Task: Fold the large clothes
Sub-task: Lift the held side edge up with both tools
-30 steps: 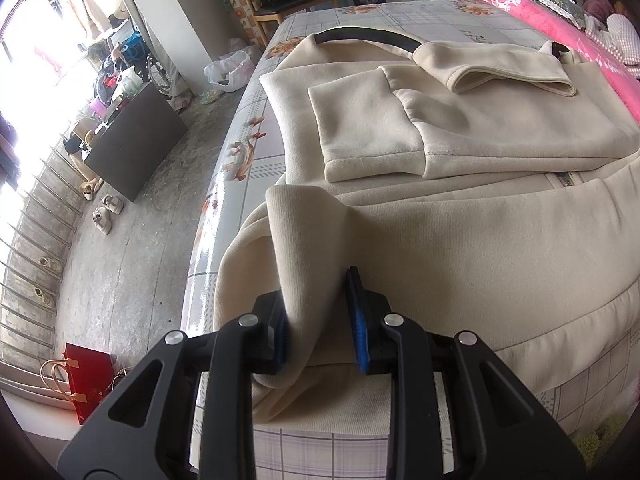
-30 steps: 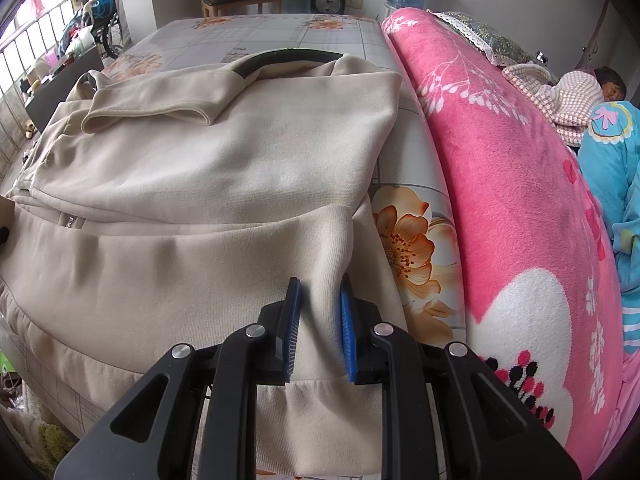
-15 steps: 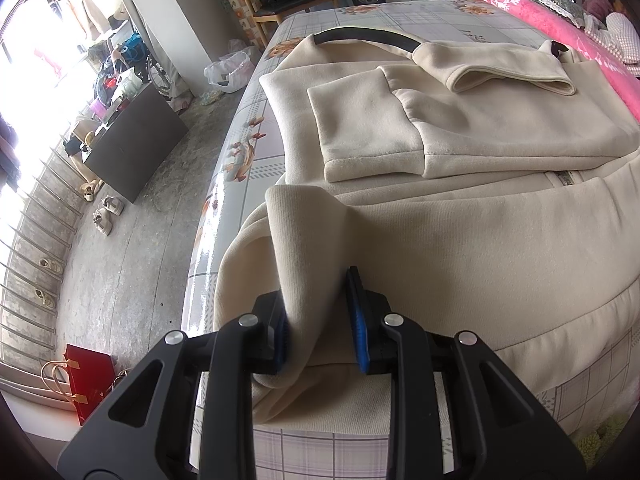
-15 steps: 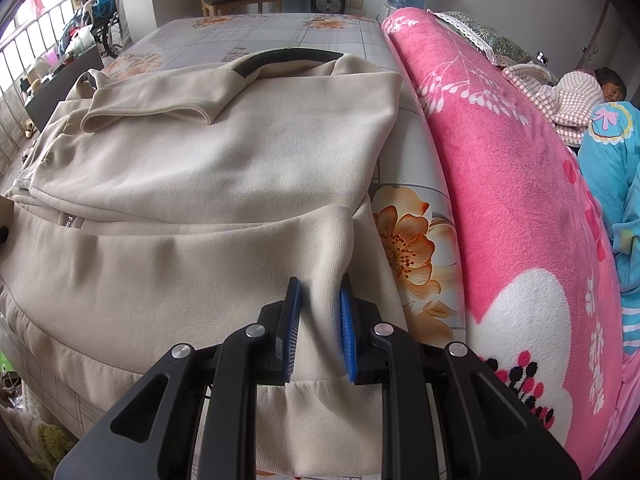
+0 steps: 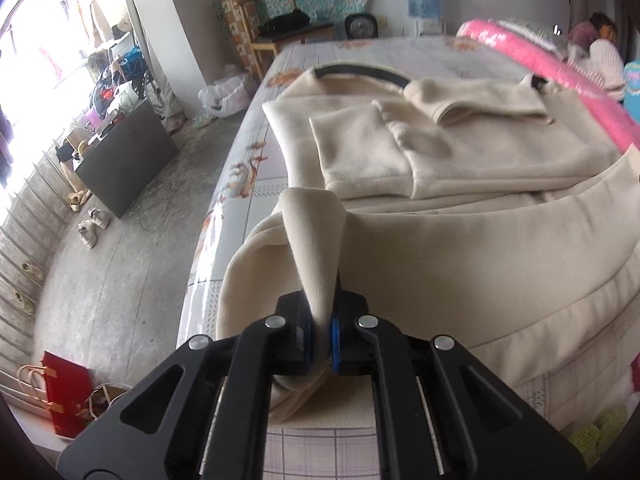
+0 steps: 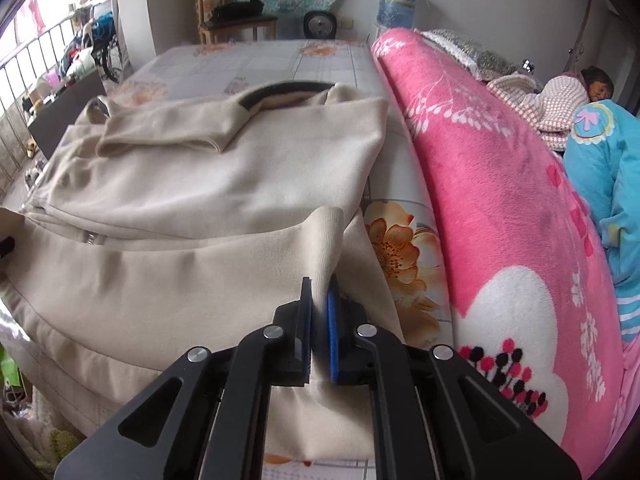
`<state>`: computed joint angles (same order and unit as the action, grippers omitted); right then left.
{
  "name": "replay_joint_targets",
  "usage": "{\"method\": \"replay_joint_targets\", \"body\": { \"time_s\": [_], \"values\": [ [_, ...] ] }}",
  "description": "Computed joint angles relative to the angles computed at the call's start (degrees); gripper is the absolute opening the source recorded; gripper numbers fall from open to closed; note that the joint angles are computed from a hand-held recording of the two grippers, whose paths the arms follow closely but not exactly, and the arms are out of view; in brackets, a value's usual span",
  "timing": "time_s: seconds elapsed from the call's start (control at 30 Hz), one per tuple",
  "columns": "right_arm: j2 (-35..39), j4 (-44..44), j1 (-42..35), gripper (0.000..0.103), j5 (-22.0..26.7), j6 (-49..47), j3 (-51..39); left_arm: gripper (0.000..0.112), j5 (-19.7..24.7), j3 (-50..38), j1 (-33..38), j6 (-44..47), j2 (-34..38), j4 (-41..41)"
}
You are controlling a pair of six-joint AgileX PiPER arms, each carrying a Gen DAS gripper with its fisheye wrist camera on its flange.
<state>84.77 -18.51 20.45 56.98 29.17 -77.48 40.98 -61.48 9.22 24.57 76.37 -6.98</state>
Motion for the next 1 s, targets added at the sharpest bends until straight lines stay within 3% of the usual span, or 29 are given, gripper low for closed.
{"method": "replay_joint_targets", "body": {
  "time_s": [0.13, 0.3, 0.47, 0.57, 0.7, 0.83, 1.0],
  "values": [
    [-5.69, -1.37, 1.87, 0.006, -0.16, 3.59, 2.81, 0.005, 1.24, 3.18, 7.81, 15.24, -4.94, -15.89],
    [-13.78, -8.15, 7.85, 0.006, 0.41, 10.90, 5.64, 0.004, 12.63, 3.36, 20.68, 30.63, -10.13, -34.09],
    [-17.32, -11.12, 9.22, 0.006, -0.62, 14.91, 4.75, 0.004, 23.84, -2.42, 29.17, 32.18, -9.41, -42.00],
    [-15.93, -10.35, 6.74, 0.006, -3.08, 12.36, 2.70, 0.004, 25.37, -6.84, 28.94, 30.38, -6.66, -44.72],
    [-10.27, -4.72, -0.18, 0.006, -9.21, 3.49, -3.04, 0.004, 20.17, -15.92, 21.43, 25.19, 0.77, -41.27],
    [0.99, 4.75, -7.76, 0.006, -13.39, -8.71, -16.04, 0.004, 13.80, -28.11, 13.57, 19.52, 10.59, -36.45],
    [22.78, 15.72, -14.38, 0.006, -7.66, -17.97, -42.67, 0.005, 13.90, -55.60, 3.83, 4.92, 31.02, -20.60]
  ]
}}
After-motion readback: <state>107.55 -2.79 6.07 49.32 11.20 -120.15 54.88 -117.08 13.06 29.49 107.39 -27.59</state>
